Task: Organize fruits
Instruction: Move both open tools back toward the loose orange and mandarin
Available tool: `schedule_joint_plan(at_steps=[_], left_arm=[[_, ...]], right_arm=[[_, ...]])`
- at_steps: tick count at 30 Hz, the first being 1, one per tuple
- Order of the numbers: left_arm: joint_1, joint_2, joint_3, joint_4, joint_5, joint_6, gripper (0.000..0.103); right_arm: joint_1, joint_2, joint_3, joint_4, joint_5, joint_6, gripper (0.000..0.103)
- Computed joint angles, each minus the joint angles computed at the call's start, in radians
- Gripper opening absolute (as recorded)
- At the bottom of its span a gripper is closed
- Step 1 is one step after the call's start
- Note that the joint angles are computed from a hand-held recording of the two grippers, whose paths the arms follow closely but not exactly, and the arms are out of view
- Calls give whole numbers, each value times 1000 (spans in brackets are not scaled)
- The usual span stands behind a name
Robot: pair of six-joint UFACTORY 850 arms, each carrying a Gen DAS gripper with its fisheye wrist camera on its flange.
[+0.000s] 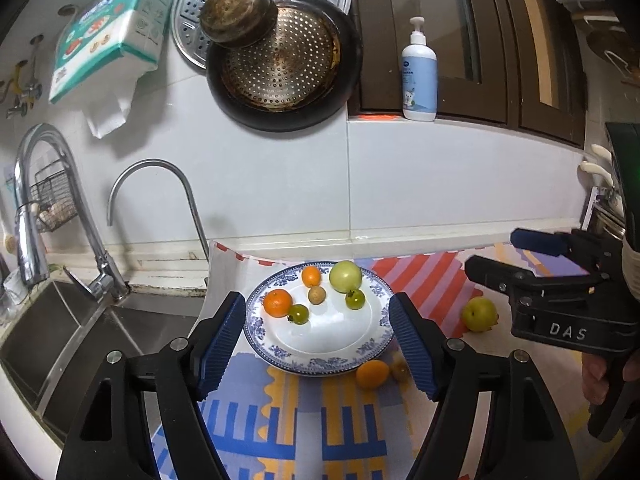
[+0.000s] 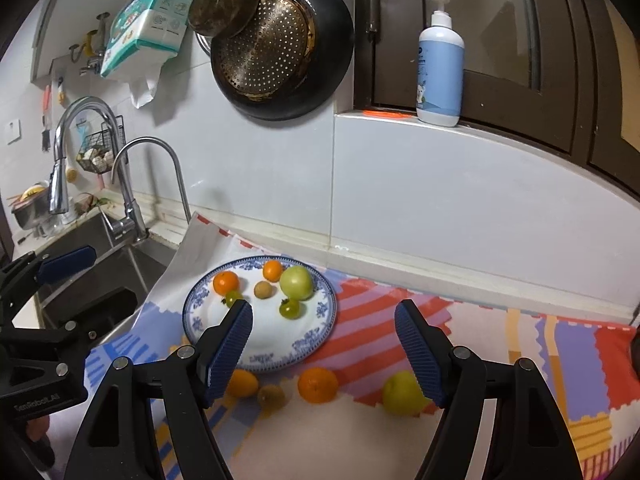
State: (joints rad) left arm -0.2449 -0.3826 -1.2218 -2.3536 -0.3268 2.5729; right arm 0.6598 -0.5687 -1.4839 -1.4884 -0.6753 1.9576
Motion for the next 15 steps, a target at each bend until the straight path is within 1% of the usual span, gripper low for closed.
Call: schedule_joint_plan(at_steps=[4, 7, 9, 11, 13, 15], left_arm=[[-6, 13, 24, -28, 0, 25, 74], [-14, 19, 42, -77, -1, 86, 74], [-18, 15, 44, -67, 2, 81, 73], [-22, 8, 42, -28, 10, 44, 73], [-26, -1, 45, -37, 14, 57, 73], [-30, -13, 40, -15, 24, 37, 73]], right_arm=[[11, 18, 41, -24, -4, 29, 74], [16, 25, 64, -31, -4, 25, 74], [18, 30, 78, -40, -2, 30, 74], [18, 29, 87, -45, 4, 23, 74], [17, 29, 96, -52, 10, 25, 74], [14, 27, 103, -52, 20, 23, 74]])
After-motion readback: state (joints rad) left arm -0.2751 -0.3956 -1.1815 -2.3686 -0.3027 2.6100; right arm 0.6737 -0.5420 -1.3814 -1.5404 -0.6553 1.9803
